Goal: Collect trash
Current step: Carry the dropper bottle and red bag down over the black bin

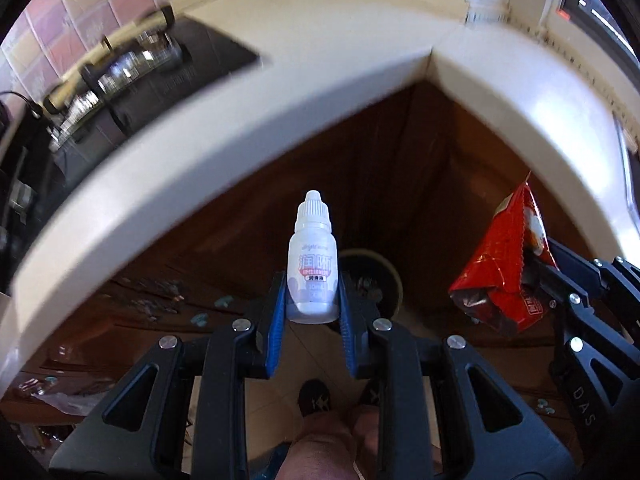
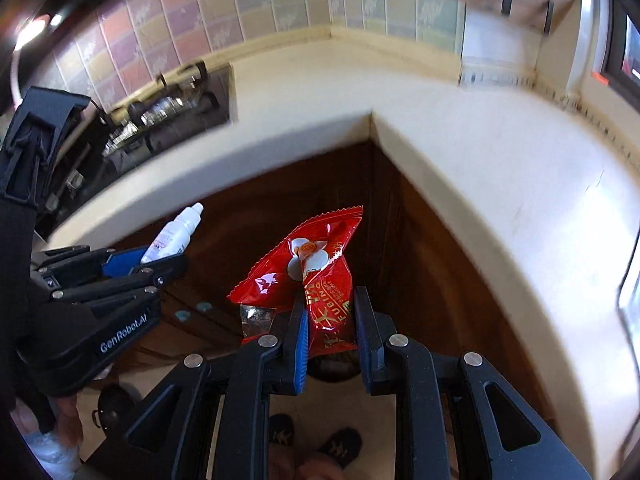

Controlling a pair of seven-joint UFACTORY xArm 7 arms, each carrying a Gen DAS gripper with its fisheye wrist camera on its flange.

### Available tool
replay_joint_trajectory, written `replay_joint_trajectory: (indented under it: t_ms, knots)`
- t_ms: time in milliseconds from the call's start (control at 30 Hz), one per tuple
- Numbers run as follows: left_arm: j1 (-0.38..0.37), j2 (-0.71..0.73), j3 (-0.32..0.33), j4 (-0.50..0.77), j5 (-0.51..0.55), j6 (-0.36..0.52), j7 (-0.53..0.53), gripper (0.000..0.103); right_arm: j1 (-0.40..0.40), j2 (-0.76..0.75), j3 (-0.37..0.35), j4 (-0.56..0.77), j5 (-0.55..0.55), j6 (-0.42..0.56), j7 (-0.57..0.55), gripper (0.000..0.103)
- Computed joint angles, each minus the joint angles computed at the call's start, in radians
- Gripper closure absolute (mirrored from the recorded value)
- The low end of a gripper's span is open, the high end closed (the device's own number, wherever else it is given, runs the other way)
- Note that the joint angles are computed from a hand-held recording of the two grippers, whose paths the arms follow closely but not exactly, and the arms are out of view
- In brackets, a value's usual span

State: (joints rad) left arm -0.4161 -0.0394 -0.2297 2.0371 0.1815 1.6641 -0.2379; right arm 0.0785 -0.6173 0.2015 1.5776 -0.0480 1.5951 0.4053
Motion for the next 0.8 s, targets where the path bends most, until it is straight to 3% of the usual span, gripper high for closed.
replay_joint_trajectory:
  t_ms: [167, 367, 533, 800]
  knots:
    - [0.032, -0.095, 0.021, -0.366, -0.080, -0.187, 0.013, 0.082, 0.018, -0.106, -0.018, -0.325, 0.040, -0.127, 0.045, 0.084]
    - [0.049, -0.105, 0.023, -0.659, -0.122, -0.432, 0.064, 0.082, 0.030, -0.166, -0.039, -0.657, 0.071, -0.303, 0.098, 0.083]
    - [0.049, -0.036, 0.026, -0.793, -0.129, -0.581, 0.081, 0.082, 0.031, -0.145, -0.072, -0.871, 0.106, -0.481, 0.142, 0.083]
    - [0.052, 0.124, 0.050, -0.844, -0.150, -0.742, 0.131, 0.082, 0.049, 0.011, -0.109, -1.056, 0.109, -0.743, 0.120, 0.081]
